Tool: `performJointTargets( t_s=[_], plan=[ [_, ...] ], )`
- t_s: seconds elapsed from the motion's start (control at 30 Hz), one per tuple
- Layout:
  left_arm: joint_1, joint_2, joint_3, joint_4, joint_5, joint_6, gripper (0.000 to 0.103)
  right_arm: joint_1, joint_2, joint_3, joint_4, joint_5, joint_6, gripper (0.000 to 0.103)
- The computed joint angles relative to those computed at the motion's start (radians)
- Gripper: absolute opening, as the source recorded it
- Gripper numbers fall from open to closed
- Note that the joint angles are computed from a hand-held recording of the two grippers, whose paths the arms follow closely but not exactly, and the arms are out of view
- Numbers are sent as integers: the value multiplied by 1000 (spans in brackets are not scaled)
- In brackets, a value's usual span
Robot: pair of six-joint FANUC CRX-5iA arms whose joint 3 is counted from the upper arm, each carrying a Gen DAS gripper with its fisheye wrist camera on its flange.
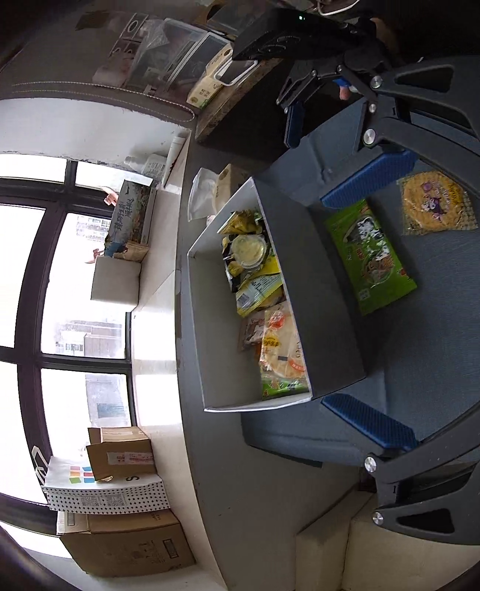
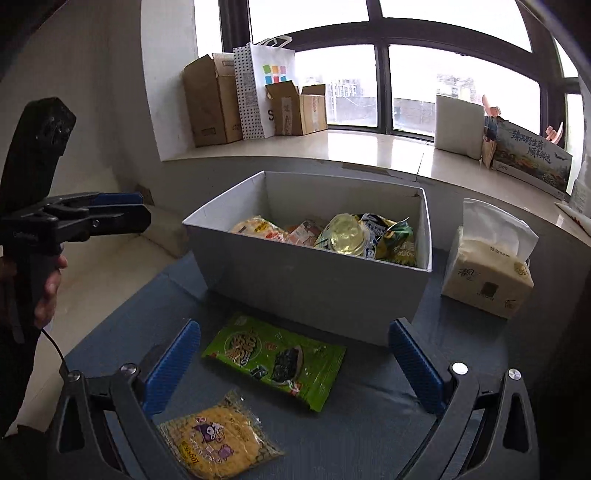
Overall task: Organize snacks
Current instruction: 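Grasp the green seaweed packet with the right tool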
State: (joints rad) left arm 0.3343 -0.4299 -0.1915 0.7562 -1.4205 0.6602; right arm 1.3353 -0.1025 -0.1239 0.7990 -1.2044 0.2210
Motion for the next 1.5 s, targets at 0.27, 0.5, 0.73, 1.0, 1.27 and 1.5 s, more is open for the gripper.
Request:
performJointTargets(
  t_s=[0.27, 0.5, 0.73, 1.0, 1.27, 1.5],
  plan=[
    [203, -115, -145, 65, -220, -127, 102, -52, 50, 47, -249, 55, 430, 103],
    [328, -156, -191, 87, -321, -213, 102, -164, 172, 209, -442, 56, 802, 103],
    [410, -181, -201, 83, -407, -284, 102, -261, 271, 335, -606, -15, 1040, 103],
    [401, -198, -205, 74, -418, -294, 102, -322, 284, 363, -751, -6, 1106, 103],
    [327, -217, -212, 0, -366, -270, 102, -246, 150, 181, -616, 62, 866, 75],
    [166, -221, -213, -78, -277, -191, 102, -110, -11, -16, -358, 64, 433, 75]
  ],
)
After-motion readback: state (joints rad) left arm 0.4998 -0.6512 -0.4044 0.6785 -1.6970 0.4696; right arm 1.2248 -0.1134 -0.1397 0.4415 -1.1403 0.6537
